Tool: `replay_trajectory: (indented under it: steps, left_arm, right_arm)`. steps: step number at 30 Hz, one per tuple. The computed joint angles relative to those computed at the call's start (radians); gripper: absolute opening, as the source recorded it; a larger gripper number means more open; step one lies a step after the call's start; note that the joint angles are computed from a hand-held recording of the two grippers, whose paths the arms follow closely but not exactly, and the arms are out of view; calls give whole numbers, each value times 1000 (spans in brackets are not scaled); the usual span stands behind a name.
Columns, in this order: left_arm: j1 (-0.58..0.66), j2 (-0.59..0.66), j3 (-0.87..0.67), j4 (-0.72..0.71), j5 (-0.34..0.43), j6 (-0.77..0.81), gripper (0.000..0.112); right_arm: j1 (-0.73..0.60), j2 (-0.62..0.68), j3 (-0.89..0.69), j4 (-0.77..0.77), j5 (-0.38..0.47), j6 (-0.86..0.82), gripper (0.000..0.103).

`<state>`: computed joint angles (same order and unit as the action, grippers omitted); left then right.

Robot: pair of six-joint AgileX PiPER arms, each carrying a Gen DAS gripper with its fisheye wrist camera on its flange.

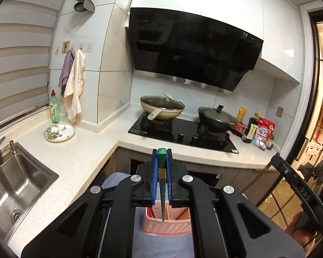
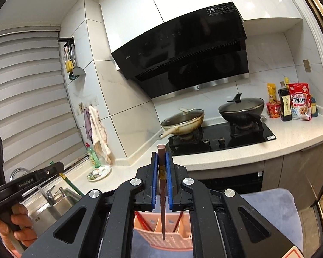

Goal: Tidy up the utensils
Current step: 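Lift both chopsticks into the pink caddy while both tools open to release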

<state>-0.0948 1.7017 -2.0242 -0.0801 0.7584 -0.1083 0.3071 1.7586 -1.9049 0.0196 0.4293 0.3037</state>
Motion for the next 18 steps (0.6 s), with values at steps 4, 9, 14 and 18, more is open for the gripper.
replay_trajectory:
  steps: [4, 9, 14, 18]
  left_arm:
    - [-8, 88, -102, 27, 4, -24, 7]
    - [-21, 181, -188, 63, 15, -37, 7]
    - [-24, 236, -211, 59, 16, -36, 7]
    - [-21, 234, -158, 50, -12, -27, 7]
  right_arm:
    - [3, 90, -126, -5, 44, -4, 7]
    - [9, 186, -236, -7, 92, -6, 7]
    - [12, 238, -249, 0, 100, -19, 7]
    - [9, 250, -205, -3, 84, -16, 7]
